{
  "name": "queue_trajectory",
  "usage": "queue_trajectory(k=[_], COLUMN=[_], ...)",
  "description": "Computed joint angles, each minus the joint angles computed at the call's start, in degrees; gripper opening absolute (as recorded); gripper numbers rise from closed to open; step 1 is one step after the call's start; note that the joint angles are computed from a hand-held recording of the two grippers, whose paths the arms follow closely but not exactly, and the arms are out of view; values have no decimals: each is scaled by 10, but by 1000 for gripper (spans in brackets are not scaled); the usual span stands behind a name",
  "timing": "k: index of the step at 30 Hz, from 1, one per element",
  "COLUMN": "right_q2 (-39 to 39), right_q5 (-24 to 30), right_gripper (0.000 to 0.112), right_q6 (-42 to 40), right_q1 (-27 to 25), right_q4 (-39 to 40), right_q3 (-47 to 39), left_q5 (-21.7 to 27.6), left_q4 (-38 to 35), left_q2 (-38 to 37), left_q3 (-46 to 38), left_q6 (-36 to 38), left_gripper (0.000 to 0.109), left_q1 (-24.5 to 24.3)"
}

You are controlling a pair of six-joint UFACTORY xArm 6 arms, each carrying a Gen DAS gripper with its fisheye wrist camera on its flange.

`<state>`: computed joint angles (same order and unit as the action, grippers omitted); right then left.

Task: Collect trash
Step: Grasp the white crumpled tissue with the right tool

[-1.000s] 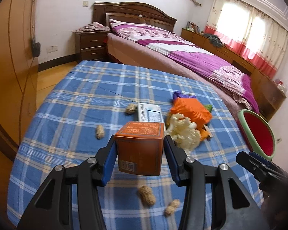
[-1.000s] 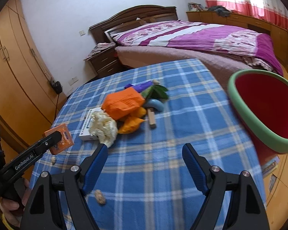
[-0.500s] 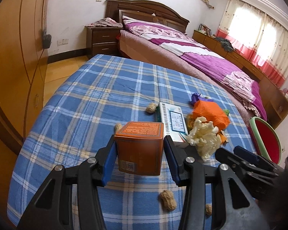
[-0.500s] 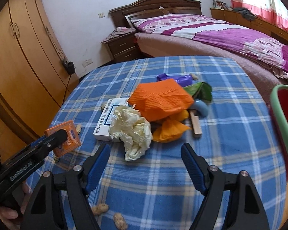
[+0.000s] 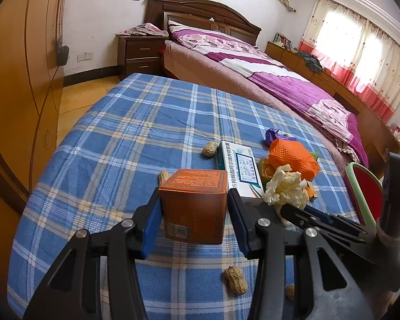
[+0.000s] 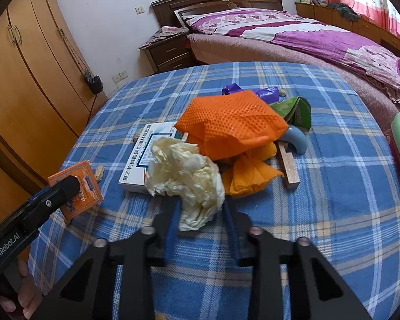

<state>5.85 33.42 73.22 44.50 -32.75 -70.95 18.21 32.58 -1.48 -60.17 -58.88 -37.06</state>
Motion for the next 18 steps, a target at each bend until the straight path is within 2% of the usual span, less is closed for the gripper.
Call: queue_trajectory(k=[4,12,18], right_q2=[-2,-25,-60], right_q5=[2,-5,9], right_gripper=[13,9,8], right_q6=[7,38,73], right_q1=[4,11,23], right_q4=[-19,-49,-72], right_q3=[0,18,35], left_q5=[-2,-8,-25], left_q4=[5,18,-2], left_q2=[-6,-18,-21], left_q3=[4,9,9], left_q6=[-5,-16,8], left_gripper=[49,49,49], left_q1=[1,0,0])
